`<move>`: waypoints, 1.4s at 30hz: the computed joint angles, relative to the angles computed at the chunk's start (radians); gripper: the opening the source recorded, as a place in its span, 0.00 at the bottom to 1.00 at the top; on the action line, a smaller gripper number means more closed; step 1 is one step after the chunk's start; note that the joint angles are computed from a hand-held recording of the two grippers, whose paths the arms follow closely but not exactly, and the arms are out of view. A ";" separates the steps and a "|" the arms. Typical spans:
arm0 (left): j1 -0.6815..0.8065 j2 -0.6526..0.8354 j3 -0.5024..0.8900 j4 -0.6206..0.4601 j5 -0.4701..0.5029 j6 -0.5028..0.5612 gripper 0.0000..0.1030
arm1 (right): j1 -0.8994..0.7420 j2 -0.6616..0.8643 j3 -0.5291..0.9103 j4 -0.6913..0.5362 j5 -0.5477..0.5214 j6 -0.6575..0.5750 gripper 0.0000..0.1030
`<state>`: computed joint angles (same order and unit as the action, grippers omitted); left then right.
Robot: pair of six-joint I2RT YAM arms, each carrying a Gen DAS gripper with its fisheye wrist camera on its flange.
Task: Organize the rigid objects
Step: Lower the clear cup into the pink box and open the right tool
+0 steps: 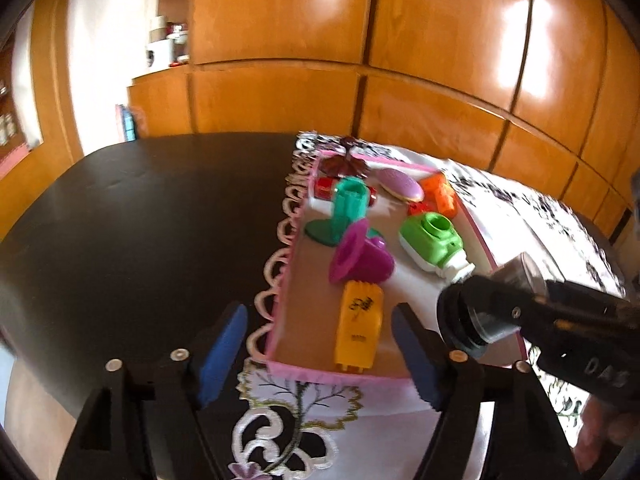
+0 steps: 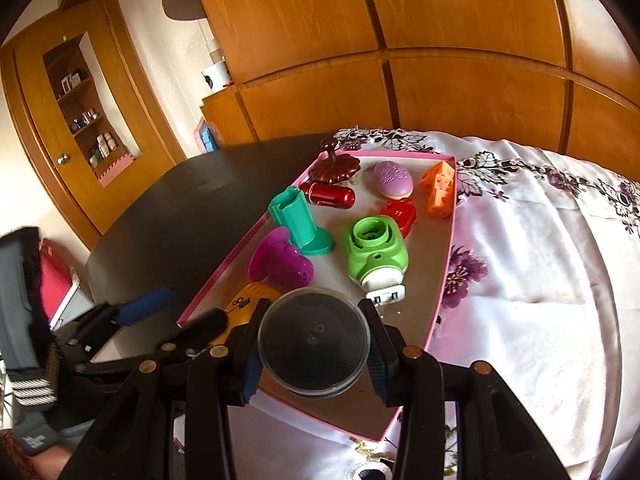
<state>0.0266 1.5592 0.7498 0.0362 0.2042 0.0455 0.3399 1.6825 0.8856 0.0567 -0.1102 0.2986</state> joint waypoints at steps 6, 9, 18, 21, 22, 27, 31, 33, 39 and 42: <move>0.041 -0.006 0.013 -0.020 0.001 -0.033 0.80 | 0.009 0.051 0.048 -0.035 0.021 -0.015 0.42; 0.050 -0.018 -0.001 -0.009 -0.009 -0.027 0.81 | 0.007 0.057 0.054 -0.038 0.022 -0.012 0.42; 0.047 -0.043 -0.023 0.010 -0.054 -0.020 0.87 | 0.023 0.087 0.132 -0.136 0.040 -0.044 0.42; 0.053 -0.060 -0.031 0.019 -0.068 -0.032 0.92 | 0.037 0.126 0.188 -0.186 0.063 -0.055 0.42; 0.056 -0.064 -0.032 0.021 -0.069 -0.035 0.92 | 0.041 0.140 0.206 -0.199 0.070 -0.059 0.42; 0.044 -0.082 -0.039 0.025 -0.144 -0.045 1.00 | 0.058 0.179 0.260 -0.257 0.128 -0.075 0.42; 0.049 -0.097 -0.048 0.034 -0.132 -0.058 1.00 | 0.048 0.175 0.267 -0.293 0.118 -0.066 0.42; 0.046 -0.099 -0.047 0.029 -0.137 -0.058 1.00 | 0.041 0.137 0.227 -0.269 0.105 -0.066 0.43; 0.034 -0.081 -0.032 -0.001 -0.147 -0.068 1.00 | 0.022 0.051 0.129 -0.223 0.036 -0.061 0.44; 0.032 -0.073 -0.023 -0.015 -0.154 -0.075 1.00 | 0.027 0.048 0.115 -0.207 0.043 -0.073 0.43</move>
<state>0.0586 1.4862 0.7271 0.0213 0.0505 -0.0292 0.3668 1.7303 1.0007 -0.1505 -0.0668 0.2254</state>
